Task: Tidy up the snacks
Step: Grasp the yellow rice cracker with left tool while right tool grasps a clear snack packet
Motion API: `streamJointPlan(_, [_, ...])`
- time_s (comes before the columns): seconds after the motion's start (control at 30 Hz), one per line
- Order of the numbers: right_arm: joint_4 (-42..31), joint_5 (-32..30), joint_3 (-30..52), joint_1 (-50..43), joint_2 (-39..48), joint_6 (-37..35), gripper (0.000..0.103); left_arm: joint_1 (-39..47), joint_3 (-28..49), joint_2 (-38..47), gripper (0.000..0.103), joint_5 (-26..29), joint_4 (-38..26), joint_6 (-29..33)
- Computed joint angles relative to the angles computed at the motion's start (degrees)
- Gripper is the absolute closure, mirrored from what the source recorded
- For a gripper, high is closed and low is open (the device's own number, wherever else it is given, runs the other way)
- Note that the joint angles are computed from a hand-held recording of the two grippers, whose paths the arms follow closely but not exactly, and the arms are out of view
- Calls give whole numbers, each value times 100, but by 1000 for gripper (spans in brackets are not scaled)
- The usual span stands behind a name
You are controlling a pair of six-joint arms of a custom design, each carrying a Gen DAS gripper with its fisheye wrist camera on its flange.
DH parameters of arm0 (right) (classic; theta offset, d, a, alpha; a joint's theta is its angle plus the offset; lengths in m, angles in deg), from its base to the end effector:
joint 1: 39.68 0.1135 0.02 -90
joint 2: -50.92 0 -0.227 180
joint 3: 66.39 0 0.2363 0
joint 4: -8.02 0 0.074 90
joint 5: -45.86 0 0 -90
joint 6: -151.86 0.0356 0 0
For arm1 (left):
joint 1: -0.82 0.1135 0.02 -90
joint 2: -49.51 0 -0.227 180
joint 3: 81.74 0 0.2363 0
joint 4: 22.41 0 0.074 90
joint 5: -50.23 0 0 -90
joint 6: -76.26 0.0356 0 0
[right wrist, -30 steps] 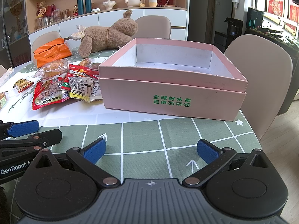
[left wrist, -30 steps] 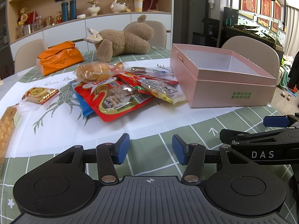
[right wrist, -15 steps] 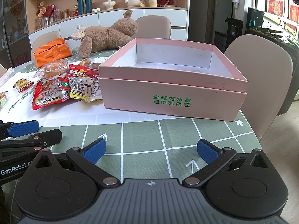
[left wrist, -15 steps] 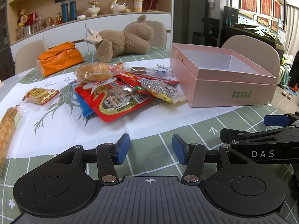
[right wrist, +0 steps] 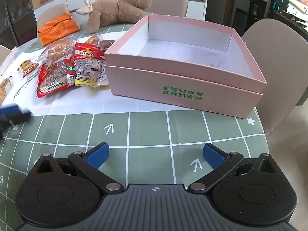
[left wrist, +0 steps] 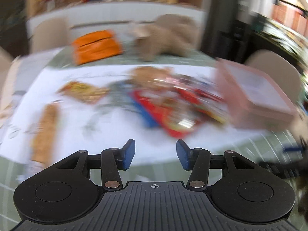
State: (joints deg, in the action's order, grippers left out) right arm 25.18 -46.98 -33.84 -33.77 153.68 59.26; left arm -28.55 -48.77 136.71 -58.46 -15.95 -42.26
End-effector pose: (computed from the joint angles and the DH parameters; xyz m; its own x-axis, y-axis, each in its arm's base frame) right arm 0.2147 0.0240 0.0250 -0.7881 -0.1271 -0.6023 -0.1684 0.9856 0.0123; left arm 0.1968 -0.0977 0.0687 -0.6992 -0.1255 -0.7038 -0.0648 0.9915 -0.1124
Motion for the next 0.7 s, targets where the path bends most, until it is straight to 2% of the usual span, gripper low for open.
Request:
streamJointPlan(0.07, [-288,-54,198,41,-1,-137,3,1094,146,-396,52,595,-575,-63])
streamJointPlan(0.13, [-840,-252,436,147,-231,-304,10,1834,240,-628,52,894,-834,-92])
streamJointPlan(0.3, [-1119,-723,753,759,-893,-826,10,2867,680,-531,52,1156,-1289,325])
streamJointPlan(0.4, [-1552,-1082,1658,1091,-563,-900,10,3325,1257,27,52,1857,-1319,281])
streamJointPlan(0.5, [-1804,-1009,2405,1416,-34,-651,10,3461,2321,998,52,2083,-1567,-16])
streamJointPlan(0.63, [-1587,-1051,2199,1640,-16,-381,10,3367,3803,2313,52,1912,-2227,-470])
streamJointPlan(0.7, [-1583,-1175,1886,1584,-214,-312,10,3218,4345,2821,52,1645,-2488,-439])
